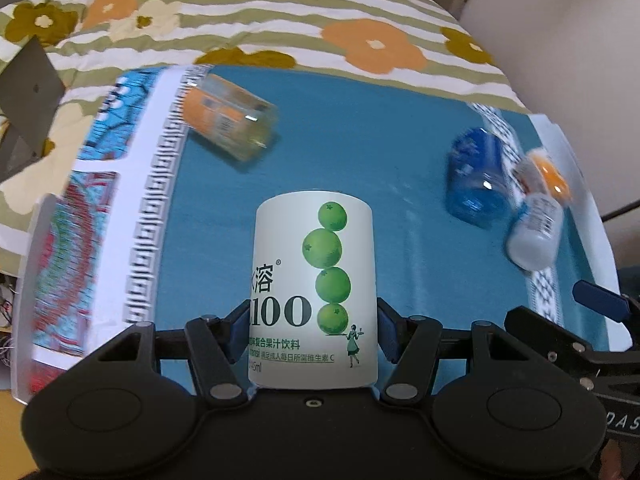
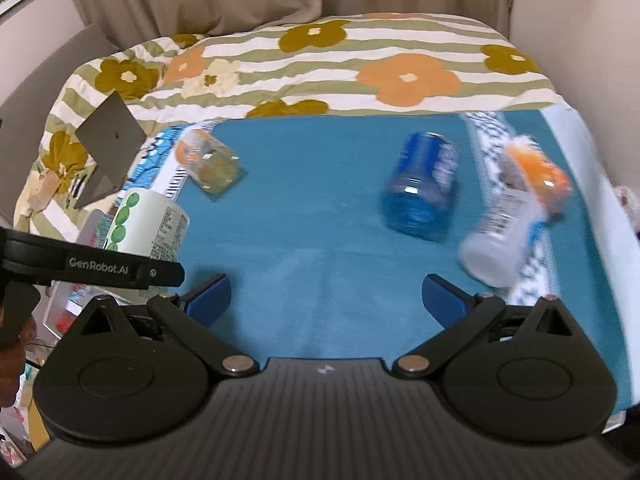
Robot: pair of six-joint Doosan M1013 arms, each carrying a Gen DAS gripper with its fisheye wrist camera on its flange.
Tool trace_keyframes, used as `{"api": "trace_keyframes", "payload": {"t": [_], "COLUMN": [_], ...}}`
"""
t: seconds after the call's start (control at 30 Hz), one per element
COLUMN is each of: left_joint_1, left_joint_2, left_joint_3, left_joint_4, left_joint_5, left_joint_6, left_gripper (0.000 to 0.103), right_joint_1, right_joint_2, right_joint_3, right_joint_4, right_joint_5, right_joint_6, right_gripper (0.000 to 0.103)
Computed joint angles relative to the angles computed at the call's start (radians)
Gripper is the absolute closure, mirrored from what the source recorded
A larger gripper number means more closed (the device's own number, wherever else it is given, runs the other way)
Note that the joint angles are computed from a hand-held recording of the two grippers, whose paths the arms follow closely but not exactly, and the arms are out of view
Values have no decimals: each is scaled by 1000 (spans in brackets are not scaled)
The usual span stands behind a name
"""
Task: Flip cup upright
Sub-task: 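Move the left gripper to the lying white green-dotted cup and close on it, then lift the white cup with the left gripper and carry it toward the right gripper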
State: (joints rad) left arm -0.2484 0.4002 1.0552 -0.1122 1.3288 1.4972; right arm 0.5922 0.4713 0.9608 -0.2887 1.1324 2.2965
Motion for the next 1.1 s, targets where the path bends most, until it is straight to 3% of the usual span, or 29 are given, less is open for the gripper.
{"api": "trace_keyframes", "payload": {"t": [0.37,0.83,0.87,1.0,1.1], "left_joint_1": [-85,-134,-136,-136,-141], "left_joint_2": [40,72,73,73,68], "left_joint_3": [7,-1,-2,-2,1], "left_joint_4": [0,82,86,84,96], "left_joint_5": [2,7,10,9,7], "left_joint_6": [-53,-94,-94,-94,-91], "left_gripper": [37,36,35,15,13], "right_joint_1": [-64,-104,-105,-108,-107], "right_joint_2": [-78,-106,-107,-111,-112], "right_joint_3": [146,206,207,210,208], "right_joint_4": [42,99,99,98,95], "right_joint_5": [-47,-80,-82,-86,-84], "right_joint_6": [-25,-54,-53,-42,-40], "right_gripper": [0,0,0,0,0]}}
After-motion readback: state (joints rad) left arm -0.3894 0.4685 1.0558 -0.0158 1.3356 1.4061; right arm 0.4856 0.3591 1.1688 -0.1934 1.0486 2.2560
